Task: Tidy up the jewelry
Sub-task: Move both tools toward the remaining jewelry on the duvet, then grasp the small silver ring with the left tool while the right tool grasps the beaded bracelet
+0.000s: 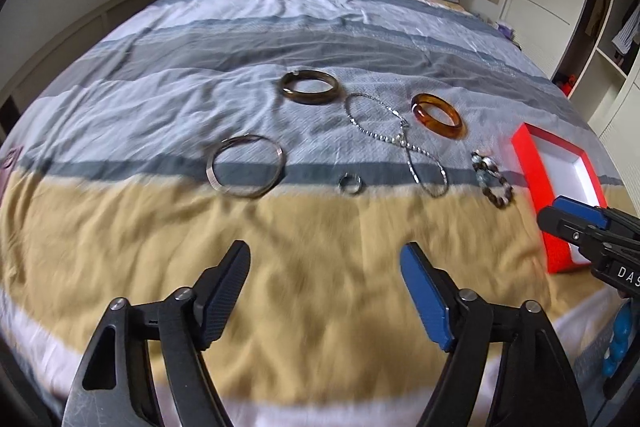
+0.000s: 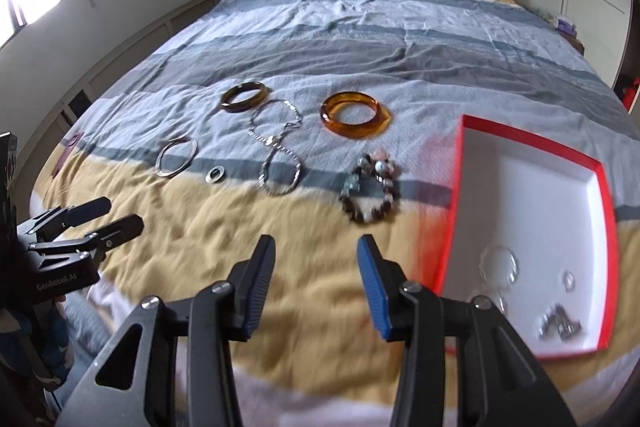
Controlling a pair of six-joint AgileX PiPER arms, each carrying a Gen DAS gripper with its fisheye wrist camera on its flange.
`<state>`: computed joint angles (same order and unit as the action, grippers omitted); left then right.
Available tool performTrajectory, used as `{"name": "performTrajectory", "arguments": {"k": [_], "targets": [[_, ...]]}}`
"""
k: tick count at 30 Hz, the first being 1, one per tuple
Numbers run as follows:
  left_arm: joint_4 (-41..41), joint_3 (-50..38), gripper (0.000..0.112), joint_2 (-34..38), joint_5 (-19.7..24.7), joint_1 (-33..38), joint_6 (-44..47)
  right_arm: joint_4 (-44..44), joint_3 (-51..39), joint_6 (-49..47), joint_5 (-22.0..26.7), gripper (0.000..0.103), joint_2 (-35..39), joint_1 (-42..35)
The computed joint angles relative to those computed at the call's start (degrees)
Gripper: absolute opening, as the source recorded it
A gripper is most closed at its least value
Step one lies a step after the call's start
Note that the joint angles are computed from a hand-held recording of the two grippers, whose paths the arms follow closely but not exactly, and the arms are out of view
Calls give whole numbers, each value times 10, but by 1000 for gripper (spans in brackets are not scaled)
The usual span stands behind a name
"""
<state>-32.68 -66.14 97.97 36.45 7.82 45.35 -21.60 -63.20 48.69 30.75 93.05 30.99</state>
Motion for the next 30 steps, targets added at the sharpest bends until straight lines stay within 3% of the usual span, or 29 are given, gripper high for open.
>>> {"name": "performTrajectory", "arguments": {"k": [4,8,12,17,24,27,29,30], "targets": [[11,-76,66,76,15,-22,-29,37,-55,-47,5,41,62,-38],[26,-119,64,122,14,-40,-44,62,-95,-75,11,50,105,-66],[45,-157,51,163,20,-56,-62,77,-125,-96,21,50,141,-81],[46,-171,45,187,10,-63,-65,73,-157,-110,39,51,177,-81],[33,-169,20,192,1,-68,-47,86,-179,-157,53,49,201,-72],[28,-162,20,188,-7,-69,-42,105,-172,-178,43,35,199,-72],[19,-157,20,185,-7,-68,-34,110,-169,-188,38,19,197,-68],[16,-153,20,182,-7,-67,-30,112,-165,-188,34,17,194,-68]]}}
